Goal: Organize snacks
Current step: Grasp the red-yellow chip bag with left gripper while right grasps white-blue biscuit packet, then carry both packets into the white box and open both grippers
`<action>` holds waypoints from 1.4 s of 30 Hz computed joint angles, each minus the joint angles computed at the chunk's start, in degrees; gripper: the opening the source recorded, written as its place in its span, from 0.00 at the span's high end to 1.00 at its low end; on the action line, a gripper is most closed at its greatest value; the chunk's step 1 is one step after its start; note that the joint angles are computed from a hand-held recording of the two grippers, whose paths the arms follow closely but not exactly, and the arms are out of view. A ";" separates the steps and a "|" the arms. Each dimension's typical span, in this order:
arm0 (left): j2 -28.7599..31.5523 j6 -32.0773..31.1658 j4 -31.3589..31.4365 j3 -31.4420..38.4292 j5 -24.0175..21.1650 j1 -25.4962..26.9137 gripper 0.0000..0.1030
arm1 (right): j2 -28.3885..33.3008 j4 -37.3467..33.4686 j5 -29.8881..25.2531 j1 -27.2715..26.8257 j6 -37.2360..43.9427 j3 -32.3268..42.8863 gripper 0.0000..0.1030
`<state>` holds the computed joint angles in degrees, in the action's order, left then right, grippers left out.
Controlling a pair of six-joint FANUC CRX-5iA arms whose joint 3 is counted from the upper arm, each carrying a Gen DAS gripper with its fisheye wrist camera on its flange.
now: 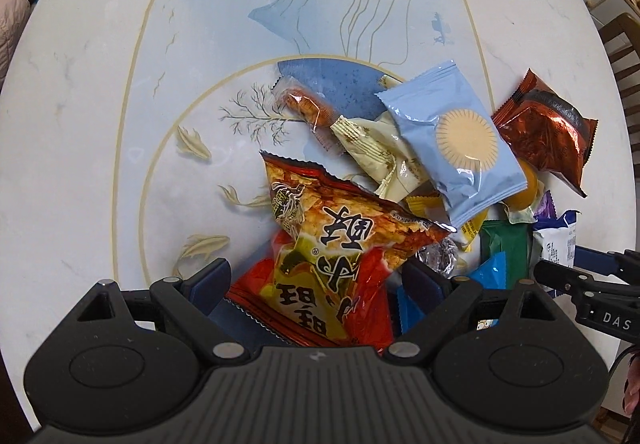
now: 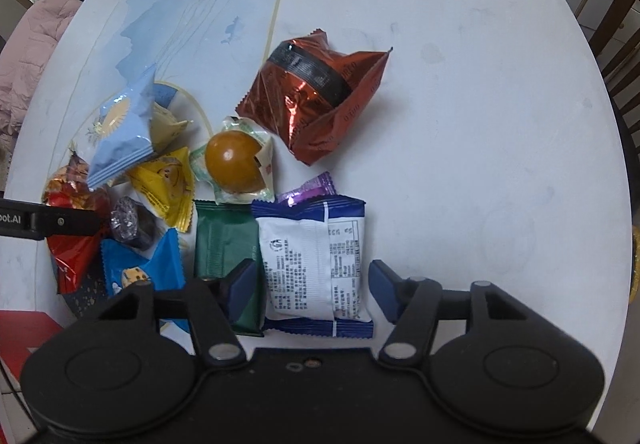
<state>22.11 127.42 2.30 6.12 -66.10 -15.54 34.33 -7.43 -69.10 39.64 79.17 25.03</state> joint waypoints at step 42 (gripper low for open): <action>-16.30 9.74 -13.56 3.90 -11.23 -10.41 0.48 | -23.18 1.51 8.09 5.68 -3.14 -14.12 0.57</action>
<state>5.81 137.16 -11.26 10.02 -77.32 -25.96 11.15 -5.92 -61.01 45.32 76.03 10.91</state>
